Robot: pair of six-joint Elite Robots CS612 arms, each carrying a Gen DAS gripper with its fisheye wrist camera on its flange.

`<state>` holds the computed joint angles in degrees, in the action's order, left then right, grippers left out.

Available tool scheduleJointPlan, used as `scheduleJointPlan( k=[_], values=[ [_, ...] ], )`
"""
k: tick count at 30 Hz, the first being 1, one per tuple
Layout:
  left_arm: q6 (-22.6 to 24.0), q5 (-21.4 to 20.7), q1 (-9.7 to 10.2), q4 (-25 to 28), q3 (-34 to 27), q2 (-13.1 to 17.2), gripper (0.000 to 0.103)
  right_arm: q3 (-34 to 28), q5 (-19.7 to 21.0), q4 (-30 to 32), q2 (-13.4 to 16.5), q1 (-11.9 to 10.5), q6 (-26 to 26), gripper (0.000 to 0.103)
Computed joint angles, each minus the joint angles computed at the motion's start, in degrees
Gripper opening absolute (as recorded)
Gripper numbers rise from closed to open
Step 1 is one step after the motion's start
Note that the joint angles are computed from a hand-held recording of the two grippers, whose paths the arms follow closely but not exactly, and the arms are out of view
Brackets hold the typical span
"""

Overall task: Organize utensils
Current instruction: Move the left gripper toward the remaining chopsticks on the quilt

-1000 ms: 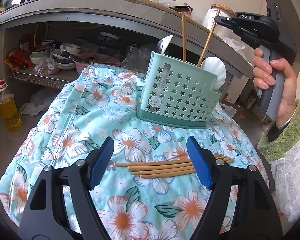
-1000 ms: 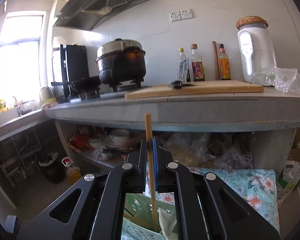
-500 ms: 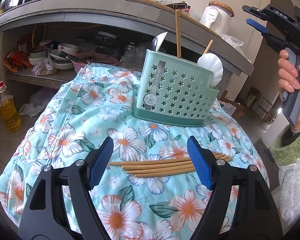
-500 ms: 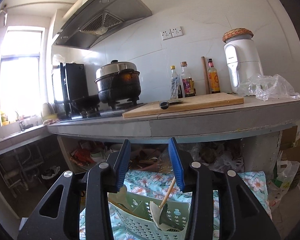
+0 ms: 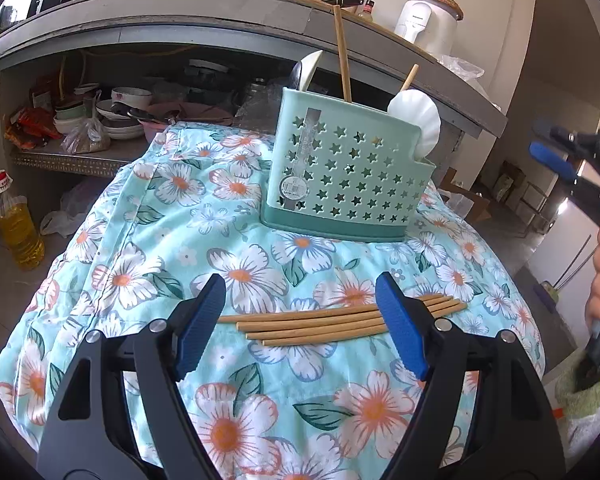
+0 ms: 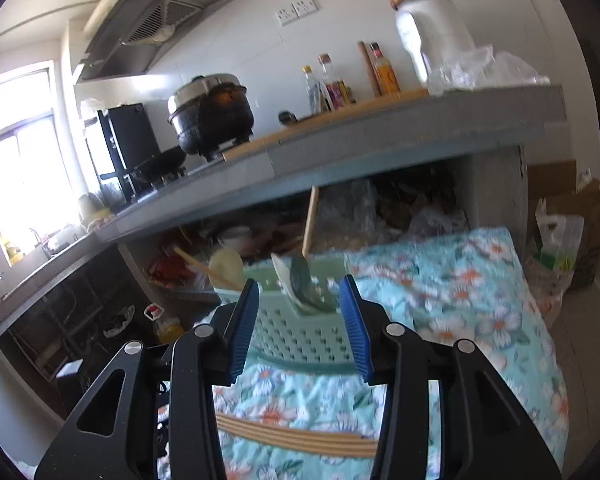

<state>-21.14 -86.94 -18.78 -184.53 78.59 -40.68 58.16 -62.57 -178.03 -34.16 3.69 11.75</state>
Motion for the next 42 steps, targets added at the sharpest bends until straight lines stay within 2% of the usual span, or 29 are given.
scheduleJointPlan(
  k=[6,10,14,16,17,19,26,27,29,30,32,42],
  values=[
    [0.7,-2.3,-0.03,2.5,0.5,-0.3,0.073,4.7,-0.7,7.1,-0.9,-0.1,2.6,0.041],
    [-1.0,-6.3,0.27,4.2,0.6,-0.3,0.073,5.9,-1.5,12.9,-1.0,-0.1,2.8,0.041],
    [-4.6,-11.8,0.80,5.2,-0.2,0.5,0.066,5.9,-2.4,16.5,-0.9,0.1,2.0,0.041],
    [-9.7,-16.6,1.53,5.3,-1.3,1.5,0.062,5.8,-2.1,16.9,-0.7,0.1,2.1,0.042],
    [-12.6,-19.2,1.97,5.2,-2.0,2.2,0.056,5.7,-2.2,16.9,-0.7,0.2,2.2,0.041],
    [-19.7,-24.3,2.89,4.3,-3.6,4.0,0.051,5.6,-2.1,16.8,-0.6,0.1,2.5,0.041],
    [-39.1,-31.6,4.63,-2.2,-8.0,8.6,0.035,5.2,-1.3,16.1,-0.2,-0.1,3.9,0.041],
    [-41.5,-32.1,4.73,-2.6,-8.6,9.1,0.033,5.2,-1.1,16.0,-0.2,-0.1,4.2,0.041],
    [-45.7,-32.7,4.89,-2.3,-9.6,10.0,0.015,5.2,-0.7,15.9,-0.1,-0.2,4.7,0.041],
    [-47.2,-32.5,4.92,-2.1,-9.7,10.2,0.012,5.2,-0.6,15.9,-0.1,-0.3,4.9,0.042],
    [-49.6,-32.4,4.99,-3.6,-10.0,10.6,0.012,5.3,-0.4,15.8,-0.1,-0.3,5.4,0.041],
    [-48.1,-29.9,4.61,-2.2,-8.7,9.1,0.010,6.5,1.2,12.1,-0.3,-0.9,8.8,0.041]
  ],
)
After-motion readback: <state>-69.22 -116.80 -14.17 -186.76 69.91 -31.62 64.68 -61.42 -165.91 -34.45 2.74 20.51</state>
